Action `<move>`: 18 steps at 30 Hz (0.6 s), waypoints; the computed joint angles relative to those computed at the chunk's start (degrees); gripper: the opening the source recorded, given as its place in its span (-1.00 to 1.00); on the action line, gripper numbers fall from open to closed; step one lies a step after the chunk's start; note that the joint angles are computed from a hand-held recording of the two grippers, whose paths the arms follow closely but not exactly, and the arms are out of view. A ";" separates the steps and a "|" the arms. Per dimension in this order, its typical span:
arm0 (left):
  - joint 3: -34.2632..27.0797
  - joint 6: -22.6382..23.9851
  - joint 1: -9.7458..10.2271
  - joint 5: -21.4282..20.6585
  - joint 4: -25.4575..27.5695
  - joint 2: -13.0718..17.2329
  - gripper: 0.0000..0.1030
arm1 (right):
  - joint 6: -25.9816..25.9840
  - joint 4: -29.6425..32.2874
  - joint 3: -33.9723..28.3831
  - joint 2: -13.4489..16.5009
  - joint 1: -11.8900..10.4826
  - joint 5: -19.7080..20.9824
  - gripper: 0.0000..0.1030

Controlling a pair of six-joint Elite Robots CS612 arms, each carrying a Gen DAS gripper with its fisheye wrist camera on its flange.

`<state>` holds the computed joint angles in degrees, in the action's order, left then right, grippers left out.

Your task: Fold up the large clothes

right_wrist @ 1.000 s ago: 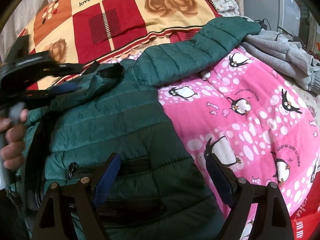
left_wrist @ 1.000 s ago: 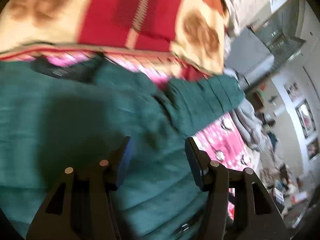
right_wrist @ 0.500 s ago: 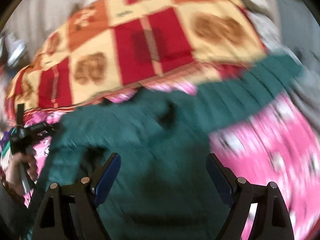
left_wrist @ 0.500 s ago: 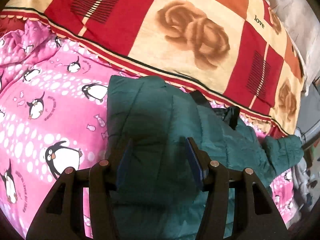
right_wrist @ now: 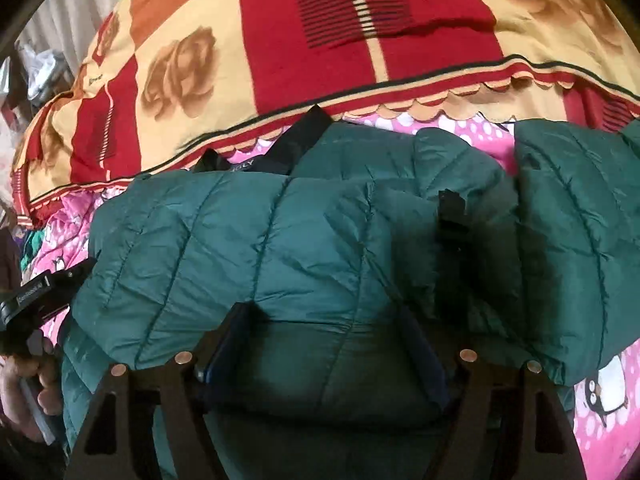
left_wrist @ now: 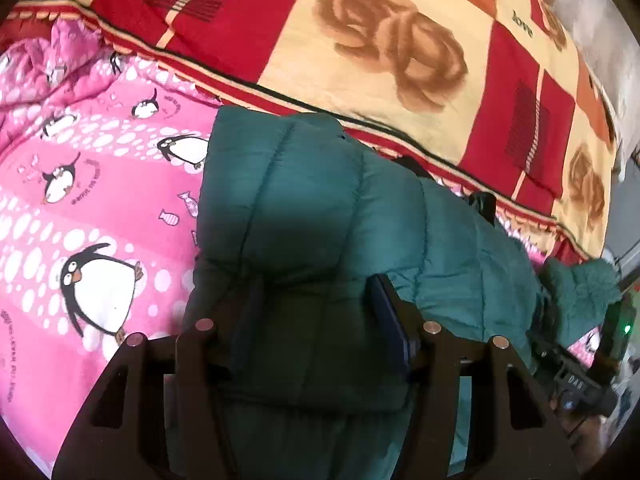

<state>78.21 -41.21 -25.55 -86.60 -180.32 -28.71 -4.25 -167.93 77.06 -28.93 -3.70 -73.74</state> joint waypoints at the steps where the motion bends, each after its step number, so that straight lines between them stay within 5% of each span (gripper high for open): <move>1: 0.67 -0.75 -0.10 0.25 -0.64 -0.35 0.08 | -0.23 0.12 -0.17 0.05 0.12 -0.23 0.46; 5: 6.80 -5.18 -1.19 2.30 -4.38 -4.05 0.08 | -1.06 1.96 0.35 -0.99 -0.13 1.29 0.46; 8: 12.19 -2.53 -2.76 5.51 -6.49 -7.89 0.08 | -0.60 -2.75 5.19 -4.52 -1.48 0.30 0.39; 12: 18.67 6.45 -5.59 9.87 -7.95 -12.55 0.16 | 0.24 -10.87 9.91 -9.07 -5.07 -6.07 0.39; 14: 20.96 9.54 -6.86 12.40 -9.74 -13.42 0.56 | 1.73 -11.15 10.27 -10.43 -6.98 -10.44 0.39; 18: 23.10 8.60 -8.34 15.50 -10.76 -13.41 0.61 | 8.55 -12.75 10.39 -12.44 -12.55 -11.51 0.39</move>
<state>101.31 -32.61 -33.89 -71.10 -191.07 -42.12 4.30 -180.69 87.46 -41.37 -16.26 -85.25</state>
